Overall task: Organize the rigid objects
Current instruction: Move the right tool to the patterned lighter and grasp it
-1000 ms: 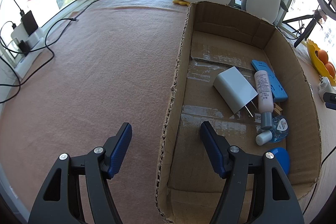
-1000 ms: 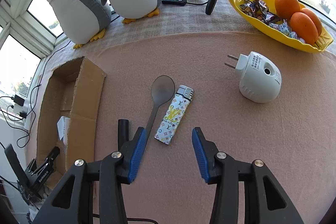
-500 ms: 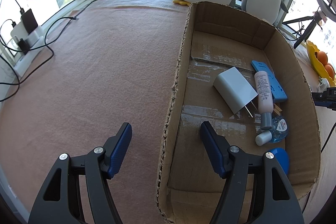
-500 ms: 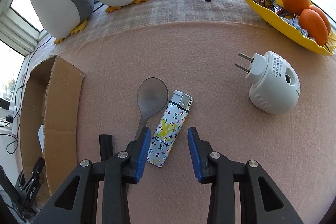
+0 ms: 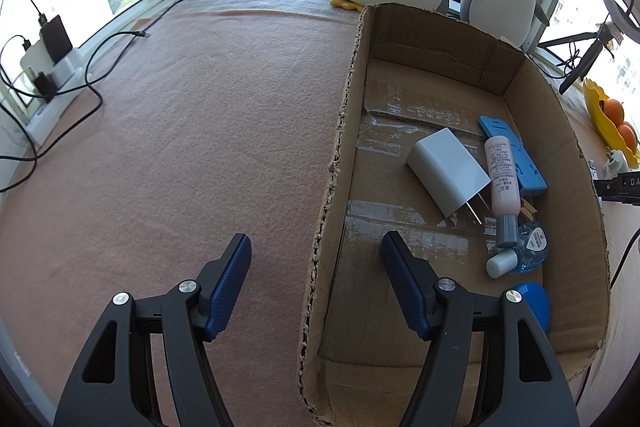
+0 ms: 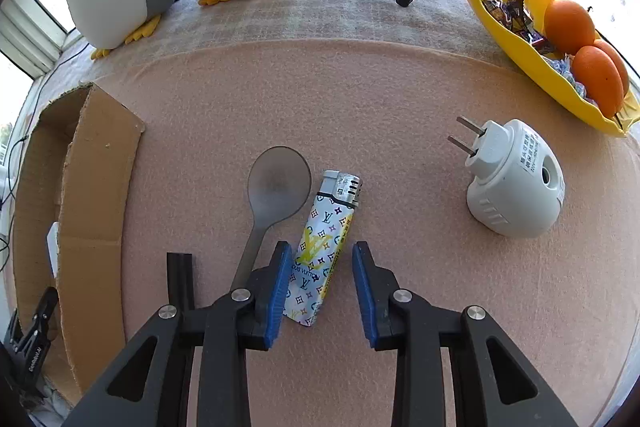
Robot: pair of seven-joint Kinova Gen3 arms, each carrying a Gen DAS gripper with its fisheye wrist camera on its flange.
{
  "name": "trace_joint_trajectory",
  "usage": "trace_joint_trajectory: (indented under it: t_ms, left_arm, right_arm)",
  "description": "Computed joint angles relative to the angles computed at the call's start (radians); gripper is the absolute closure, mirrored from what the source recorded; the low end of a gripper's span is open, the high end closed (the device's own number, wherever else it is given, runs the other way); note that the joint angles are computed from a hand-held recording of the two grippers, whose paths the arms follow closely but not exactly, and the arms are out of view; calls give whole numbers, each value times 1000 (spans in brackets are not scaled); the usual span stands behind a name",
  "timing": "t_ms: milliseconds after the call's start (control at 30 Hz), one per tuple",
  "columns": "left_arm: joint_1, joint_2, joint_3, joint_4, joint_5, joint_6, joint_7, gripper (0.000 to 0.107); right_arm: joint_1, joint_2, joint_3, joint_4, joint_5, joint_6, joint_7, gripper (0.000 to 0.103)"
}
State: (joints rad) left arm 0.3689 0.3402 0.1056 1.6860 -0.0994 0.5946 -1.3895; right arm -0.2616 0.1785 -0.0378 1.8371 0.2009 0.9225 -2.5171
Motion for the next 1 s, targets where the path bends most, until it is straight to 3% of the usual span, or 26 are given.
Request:
trace_joint_trajectory:
  t_ms: [233,433,1000]
  left_arm:
    - [0,0,0,0,0,0,-1,38]
    - [0,0,0,0,1,0,-1,38]
    - [0,0,0,0,2,1,-2,38]
  right_arm:
    - [-16,22,-1,-15,19,21,3,75]
    - [-20,27,1,-26,29,39,6,82]
    - [-21,-93,-32,42,54,3,-76,82]
